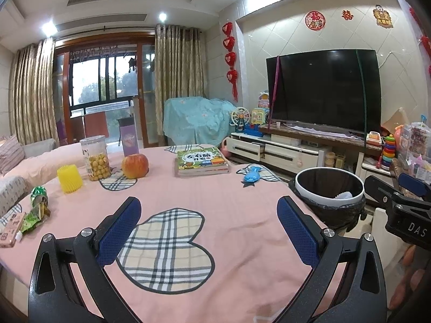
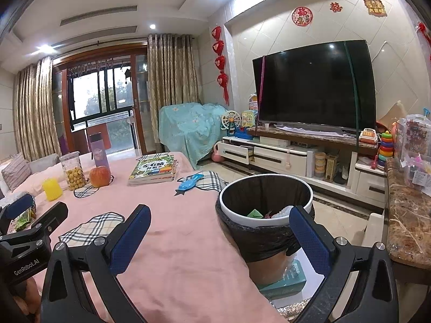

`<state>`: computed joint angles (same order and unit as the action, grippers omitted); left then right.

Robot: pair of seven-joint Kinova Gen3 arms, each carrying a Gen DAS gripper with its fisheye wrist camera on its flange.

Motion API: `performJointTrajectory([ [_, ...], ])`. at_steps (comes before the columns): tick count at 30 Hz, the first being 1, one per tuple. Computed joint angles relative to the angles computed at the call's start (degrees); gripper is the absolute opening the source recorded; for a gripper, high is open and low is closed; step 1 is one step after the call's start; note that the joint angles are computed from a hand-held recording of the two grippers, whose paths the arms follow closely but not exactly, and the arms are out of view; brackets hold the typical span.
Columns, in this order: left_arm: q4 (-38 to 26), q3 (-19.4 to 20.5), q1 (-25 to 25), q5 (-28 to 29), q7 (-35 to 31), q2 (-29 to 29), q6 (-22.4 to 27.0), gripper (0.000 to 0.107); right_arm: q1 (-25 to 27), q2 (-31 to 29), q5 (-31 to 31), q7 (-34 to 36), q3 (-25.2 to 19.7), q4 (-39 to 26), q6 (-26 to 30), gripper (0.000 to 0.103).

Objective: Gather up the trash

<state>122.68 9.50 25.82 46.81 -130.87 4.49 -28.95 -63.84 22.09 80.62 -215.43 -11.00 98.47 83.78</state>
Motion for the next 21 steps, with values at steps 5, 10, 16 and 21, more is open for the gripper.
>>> performJointTrajectory([
  [5, -0.4, -0.3, -0.5, -0.2, 0.2, -0.1, 1.8, 0.103, -0.1, 0.0, -0.1, 0.4, -0.1, -0.2, 0.0, 0.103],
  [10, -0.5, -0.3, -0.5, -0.1, -0.2, -0.1, 2.3, 0.103, 0.0, -0.1, -0.2, 0.4, -0.1, -0.2, -0.3, 0.103],
  [16, -0.5, -0.4, -0.4, 0.1, -0.4, -0.1, 2.4, 0.103, 0.0, -0.1, -0.2, 0.5, 0.0, -0.3, -0.5, 0.103],
  [21, -0.6, -0.4, -0.4, 0.1, -0.4, -0.1, 2.6, 0.103, 0.0, -0.1, -0.1, 0.4, -0.1, -0.1, -0.7, 0.103],
])
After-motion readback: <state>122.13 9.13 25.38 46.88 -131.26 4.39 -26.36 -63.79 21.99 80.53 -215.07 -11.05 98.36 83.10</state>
